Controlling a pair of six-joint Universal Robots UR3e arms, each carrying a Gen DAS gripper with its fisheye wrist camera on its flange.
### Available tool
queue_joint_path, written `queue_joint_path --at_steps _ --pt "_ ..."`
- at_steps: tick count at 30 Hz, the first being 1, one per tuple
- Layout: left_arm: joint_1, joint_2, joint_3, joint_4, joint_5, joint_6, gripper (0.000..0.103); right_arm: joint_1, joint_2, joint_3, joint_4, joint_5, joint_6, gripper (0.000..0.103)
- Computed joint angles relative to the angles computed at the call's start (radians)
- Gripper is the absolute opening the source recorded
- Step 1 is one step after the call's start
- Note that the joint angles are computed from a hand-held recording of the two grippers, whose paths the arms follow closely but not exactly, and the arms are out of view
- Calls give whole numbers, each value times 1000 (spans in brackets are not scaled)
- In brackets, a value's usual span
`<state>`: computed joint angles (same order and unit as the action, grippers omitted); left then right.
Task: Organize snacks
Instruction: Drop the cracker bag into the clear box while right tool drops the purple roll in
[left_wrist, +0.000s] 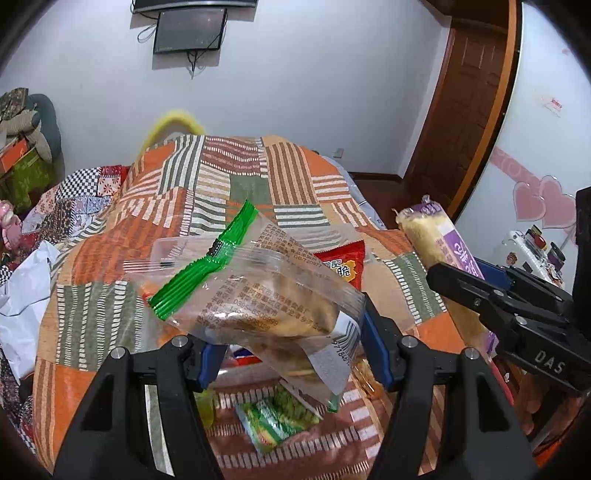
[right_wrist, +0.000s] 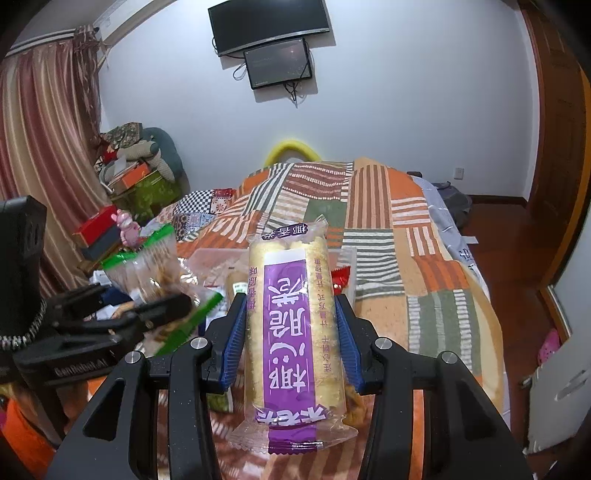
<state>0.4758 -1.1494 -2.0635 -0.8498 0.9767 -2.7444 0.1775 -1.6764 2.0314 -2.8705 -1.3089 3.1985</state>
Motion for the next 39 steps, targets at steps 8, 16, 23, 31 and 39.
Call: queue_joint_path --at_steps 8,16,23,31,39 --pt "-136 -218 41 192 134 -75 64 40 170 -113 -27 -28 48 42" --pt "-166 -345 87 237 154 -86 64 54 306 -240 29 -57 34 42" --pt "-202 -377 78 302 213 -57 66 47 336 -259 84 -38 11 43" --pt "-173 -322 76 243 175 -55 73 21 262 -210 86 -12 3 51" --pt "-78 -106 20 95 101 14 84 33 107 -125 92 -31 -7 59"
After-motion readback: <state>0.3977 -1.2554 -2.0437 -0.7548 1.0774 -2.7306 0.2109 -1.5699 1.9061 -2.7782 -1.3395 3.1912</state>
